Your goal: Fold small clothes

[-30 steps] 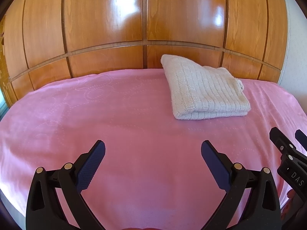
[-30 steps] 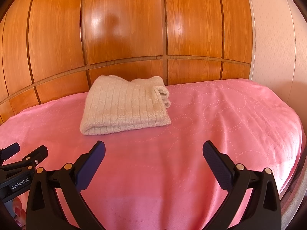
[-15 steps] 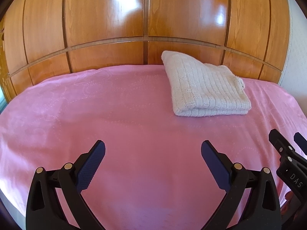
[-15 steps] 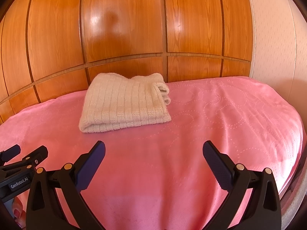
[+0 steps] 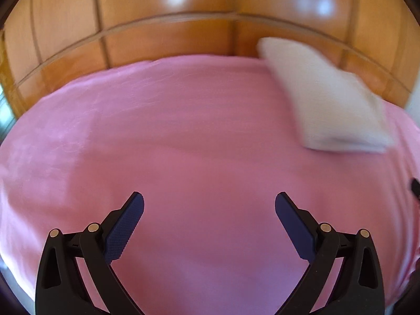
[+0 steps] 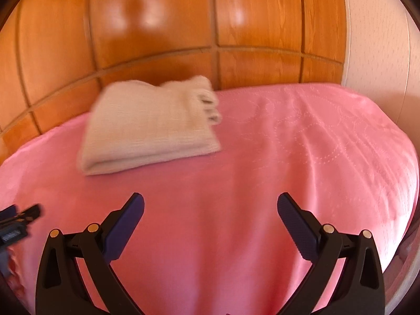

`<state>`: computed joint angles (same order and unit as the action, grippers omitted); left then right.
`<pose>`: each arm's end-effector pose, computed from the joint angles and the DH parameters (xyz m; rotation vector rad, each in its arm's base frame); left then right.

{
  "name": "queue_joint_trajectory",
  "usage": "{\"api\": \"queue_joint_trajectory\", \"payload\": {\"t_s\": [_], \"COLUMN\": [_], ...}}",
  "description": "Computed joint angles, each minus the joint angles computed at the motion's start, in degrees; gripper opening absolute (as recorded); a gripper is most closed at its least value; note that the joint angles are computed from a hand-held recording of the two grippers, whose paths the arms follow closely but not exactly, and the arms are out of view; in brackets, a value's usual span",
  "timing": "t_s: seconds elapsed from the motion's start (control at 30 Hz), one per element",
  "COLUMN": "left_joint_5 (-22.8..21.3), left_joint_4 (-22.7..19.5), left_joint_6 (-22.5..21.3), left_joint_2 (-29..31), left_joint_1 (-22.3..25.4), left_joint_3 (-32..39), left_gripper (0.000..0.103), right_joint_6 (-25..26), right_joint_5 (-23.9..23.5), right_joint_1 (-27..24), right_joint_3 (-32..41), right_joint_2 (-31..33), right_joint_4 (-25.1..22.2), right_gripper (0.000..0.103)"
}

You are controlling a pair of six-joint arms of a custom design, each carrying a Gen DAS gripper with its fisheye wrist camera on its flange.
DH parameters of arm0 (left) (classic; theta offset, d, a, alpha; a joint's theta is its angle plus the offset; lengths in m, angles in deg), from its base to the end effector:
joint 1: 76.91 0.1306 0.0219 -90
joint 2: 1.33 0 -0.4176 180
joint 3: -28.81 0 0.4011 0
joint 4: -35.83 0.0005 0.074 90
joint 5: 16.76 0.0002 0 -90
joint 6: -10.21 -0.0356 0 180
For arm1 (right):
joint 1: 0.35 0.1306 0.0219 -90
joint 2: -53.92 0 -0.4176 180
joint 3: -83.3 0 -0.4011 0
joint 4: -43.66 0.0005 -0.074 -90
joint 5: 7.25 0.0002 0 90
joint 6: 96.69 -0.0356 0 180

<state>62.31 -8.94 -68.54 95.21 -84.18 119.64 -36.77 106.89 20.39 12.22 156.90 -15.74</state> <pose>0.5342 -0.0619 0.4214 -0.1679 2.4263 0.0890 0.5458 0.1906 0.4934 0.3630 2.3697 -0.1231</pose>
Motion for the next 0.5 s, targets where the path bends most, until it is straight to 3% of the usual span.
{"api": "queue_joint_trajectory", "payload": {"t_s": [0.2, 0.27, 0.43, 0.5], "left_joint_5": [0.78, 1.48, -1.83, 2.53], "left_joint_4": [-4.72, -5.38, -6.26, -3.98], "left_joint_6": [5.27, 5.97, 7.76, 9.12], "left_joint_2": [7.64, 9.56, 14.42, 14.54], "left_joint_1": [12.15, 15.27, 22.70, 24.89], "left_joint_3": [9.01, 11.28, 15.87, 15.00], "left_gripper": [0.099, 0.099, 0.099, 0.100], "right_joint_6": [1.79, 3.23, 6.83, 7.93], "right_joint_5": [2.25, 2.06, -7.14, -14.31], "right_joint_1": [-9.99, -12.51, -18.23, -19.88], "right_joint_3": [15.90, 20.91, 35.38, 40.55], "right_joint_2": [12.73, 16.60, 27.23, 31.44], "right_joint_4": [-11.41, -13.22, -17.00, -19.34], "right_gripper": [0.101, 0.101, 0.101, 0.101]}}
